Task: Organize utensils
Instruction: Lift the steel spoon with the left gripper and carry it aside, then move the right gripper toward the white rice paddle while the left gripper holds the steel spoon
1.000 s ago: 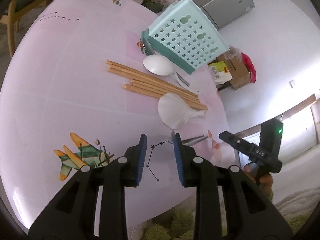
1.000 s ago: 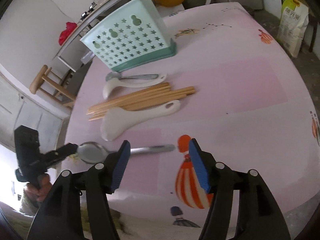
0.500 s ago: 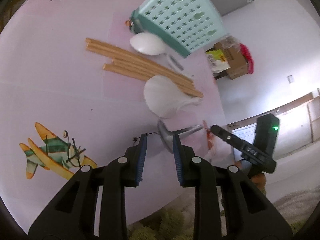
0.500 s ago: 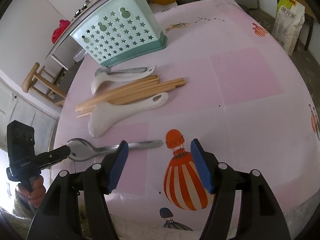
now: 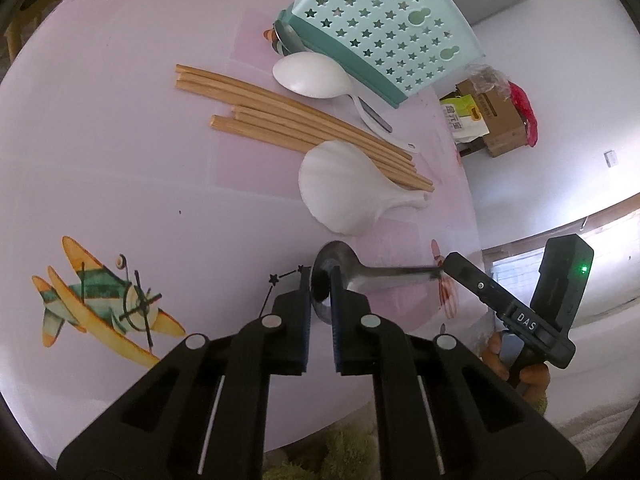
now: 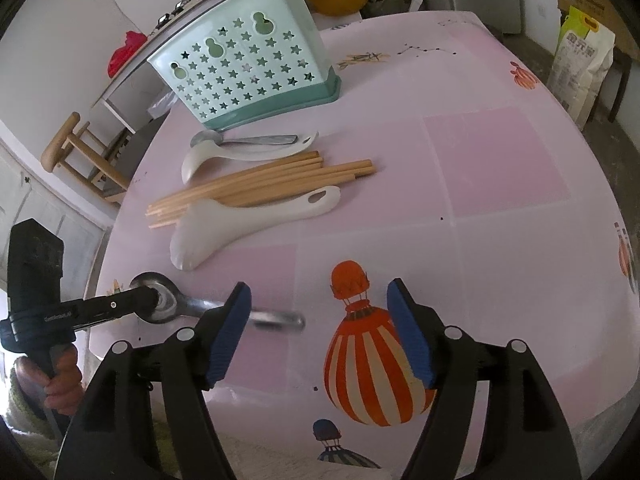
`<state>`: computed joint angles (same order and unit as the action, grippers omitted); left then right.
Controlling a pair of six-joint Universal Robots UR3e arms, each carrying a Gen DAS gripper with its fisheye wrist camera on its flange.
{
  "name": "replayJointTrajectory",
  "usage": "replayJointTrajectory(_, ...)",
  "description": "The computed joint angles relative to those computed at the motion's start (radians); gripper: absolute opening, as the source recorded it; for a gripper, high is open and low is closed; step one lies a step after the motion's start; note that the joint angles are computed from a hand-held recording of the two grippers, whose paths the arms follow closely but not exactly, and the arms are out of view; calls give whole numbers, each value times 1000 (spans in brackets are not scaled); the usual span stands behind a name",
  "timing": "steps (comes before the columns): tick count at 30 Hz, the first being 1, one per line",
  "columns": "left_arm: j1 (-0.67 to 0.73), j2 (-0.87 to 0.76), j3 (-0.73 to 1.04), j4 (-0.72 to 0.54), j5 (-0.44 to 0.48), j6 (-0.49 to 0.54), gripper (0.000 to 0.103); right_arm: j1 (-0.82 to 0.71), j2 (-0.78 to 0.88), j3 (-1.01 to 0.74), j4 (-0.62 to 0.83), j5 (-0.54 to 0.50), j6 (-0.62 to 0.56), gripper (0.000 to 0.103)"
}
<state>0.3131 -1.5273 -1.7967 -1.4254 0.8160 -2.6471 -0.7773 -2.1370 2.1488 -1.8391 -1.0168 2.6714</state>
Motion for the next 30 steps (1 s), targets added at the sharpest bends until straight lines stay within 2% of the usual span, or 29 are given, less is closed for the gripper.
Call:
replayJointTrajectory(4,17,26,-24,0,-14,7,5,14,-1,-8,-6,-24,19,80)
replayJointTrajectory(6,26,37,-33,-2,-18,7,4,27,4,-11,-16,-41,28,88)
replayJointTrajectory(10,44,46,-37,-14,-20,15,4,84,34,-12,-78,-118,71,96)
replayJointTrajectory(13,61,53,-40,-19,-21,24,4,111,42,-5,-114,-155,95,97)
replayJointTrajectory(20,112,92,-62,-47,-26,72,3,113,12,48,-181,-175,54,97)
replayJointTrajectory(27,159,139,-92,-75,-27,102,2,209,45,70,-299,-303,67,97)
replayJointTrajectory(30,169,160,-109,-72,-24,113,3,201,36,80,-306,-296,63,97)
